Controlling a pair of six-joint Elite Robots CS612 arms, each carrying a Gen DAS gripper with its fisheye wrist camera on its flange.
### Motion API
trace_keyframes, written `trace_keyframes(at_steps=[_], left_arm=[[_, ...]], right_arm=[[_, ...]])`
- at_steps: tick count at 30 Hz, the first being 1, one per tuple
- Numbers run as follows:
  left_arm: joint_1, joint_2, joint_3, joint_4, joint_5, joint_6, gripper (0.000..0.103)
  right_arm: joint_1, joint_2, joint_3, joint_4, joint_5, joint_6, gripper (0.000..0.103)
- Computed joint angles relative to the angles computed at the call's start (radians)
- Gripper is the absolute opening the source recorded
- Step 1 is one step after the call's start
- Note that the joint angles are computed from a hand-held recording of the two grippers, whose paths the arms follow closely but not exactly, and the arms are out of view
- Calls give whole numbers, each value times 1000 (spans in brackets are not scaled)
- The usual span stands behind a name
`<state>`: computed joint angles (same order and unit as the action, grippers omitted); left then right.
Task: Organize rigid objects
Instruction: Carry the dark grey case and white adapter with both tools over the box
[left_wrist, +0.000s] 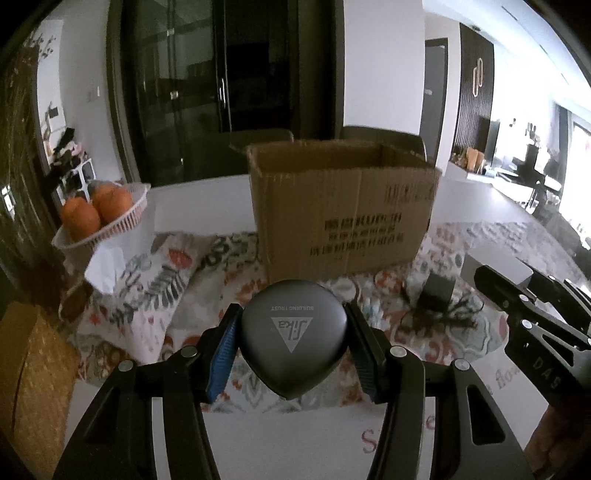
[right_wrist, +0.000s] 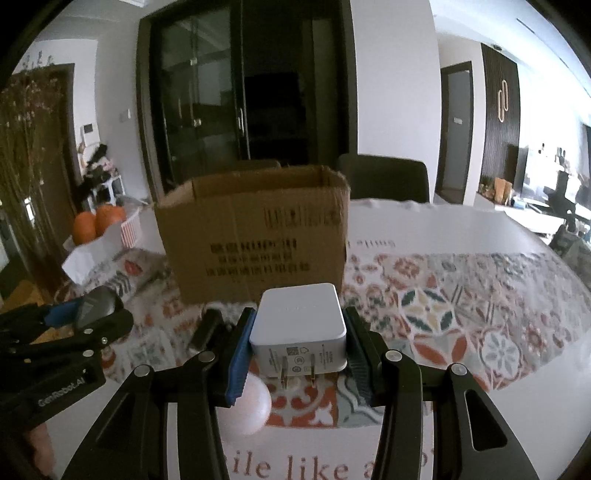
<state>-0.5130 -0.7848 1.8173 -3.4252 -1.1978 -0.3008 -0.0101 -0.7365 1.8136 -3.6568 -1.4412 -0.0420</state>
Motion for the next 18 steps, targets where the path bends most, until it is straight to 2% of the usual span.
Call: trace_keyframes(at_steps=[18], left_arm=[[30,-3,-88,-9,-32,49,55]], right_arm=[[-2,-6,-84,-9,64,13,47]])
